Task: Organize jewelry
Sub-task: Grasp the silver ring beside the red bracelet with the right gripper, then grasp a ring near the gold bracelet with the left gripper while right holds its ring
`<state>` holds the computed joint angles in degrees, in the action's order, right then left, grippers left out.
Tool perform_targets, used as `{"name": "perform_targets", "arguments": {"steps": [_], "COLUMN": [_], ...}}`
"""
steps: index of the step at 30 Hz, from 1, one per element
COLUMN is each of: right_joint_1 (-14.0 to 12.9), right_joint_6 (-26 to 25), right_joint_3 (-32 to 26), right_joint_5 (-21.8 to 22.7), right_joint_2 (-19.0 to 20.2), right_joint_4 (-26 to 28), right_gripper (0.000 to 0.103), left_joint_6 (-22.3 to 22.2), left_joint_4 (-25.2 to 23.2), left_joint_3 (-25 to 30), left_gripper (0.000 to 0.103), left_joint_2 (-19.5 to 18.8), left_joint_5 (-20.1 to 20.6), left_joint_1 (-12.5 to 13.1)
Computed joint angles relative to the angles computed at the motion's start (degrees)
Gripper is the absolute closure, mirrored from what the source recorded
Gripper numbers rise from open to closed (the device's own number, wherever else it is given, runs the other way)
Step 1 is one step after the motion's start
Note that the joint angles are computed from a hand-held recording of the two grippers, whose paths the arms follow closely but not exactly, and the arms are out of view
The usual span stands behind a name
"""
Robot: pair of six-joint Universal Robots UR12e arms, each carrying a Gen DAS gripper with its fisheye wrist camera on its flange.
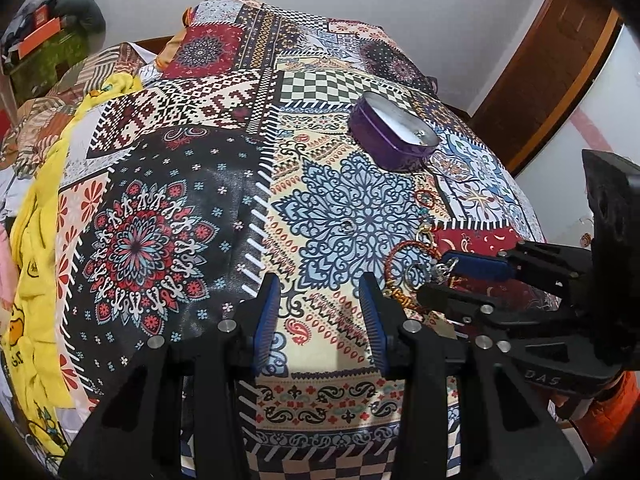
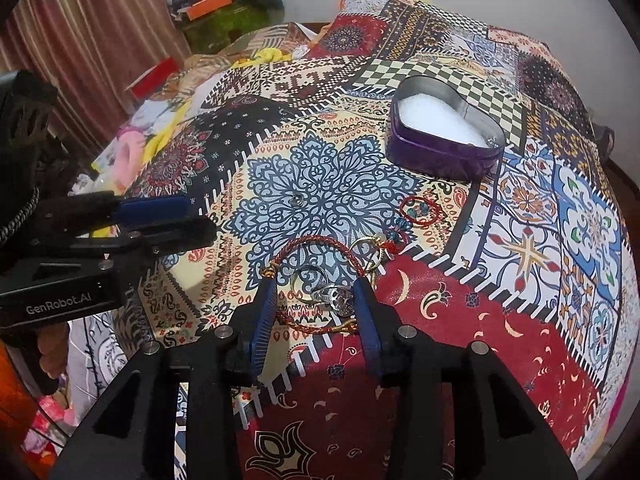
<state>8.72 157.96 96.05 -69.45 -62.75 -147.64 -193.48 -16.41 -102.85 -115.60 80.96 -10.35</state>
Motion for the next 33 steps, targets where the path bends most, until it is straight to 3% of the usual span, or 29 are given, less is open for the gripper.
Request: {"name": "perform_targets", "arguments": {"steps": [2,14,20,29,33], "right_joint_1": [0.28,-1.8,-2.89,-4.06,-4.26], "right_joint_6": [-0.07,3.78,6.27,7.41,7.55], "right_joint_3": [0.04,2.2,2.87,3.24,3.68], "right_joint_5": [-1.22,2.91,1.83,2.73,3.29], "right_joint_2": [0.12,-1.43,-2.0,-2.29,-2.52], "right_joint_4": [-0.37,-4.82,-7.98,-7.89,-8.39], "right_gripper": [0.084,0.084,0.084,0.084,0.084], "left_joint_6": [0.28,3.43,4.79,4.7,5.37], "left_joint_4": [0.0,-0.81,-1.41,-4.52,-5.13], "left_joint_3": [0.2,1.9,3.6,5.38,5.67], "left_gripper": [0.063,0.063,0.063,0.063,0.071], "left_joint_2": [-0.07,-0.67,-2.04,-3.58,-3.69], "left_joint_5": [-0.07,-1.42,-1.64,-2.05,-1.47], "left_joint_1": [-0.16,-1.61,-2.78,-3.16,-3.29]}}
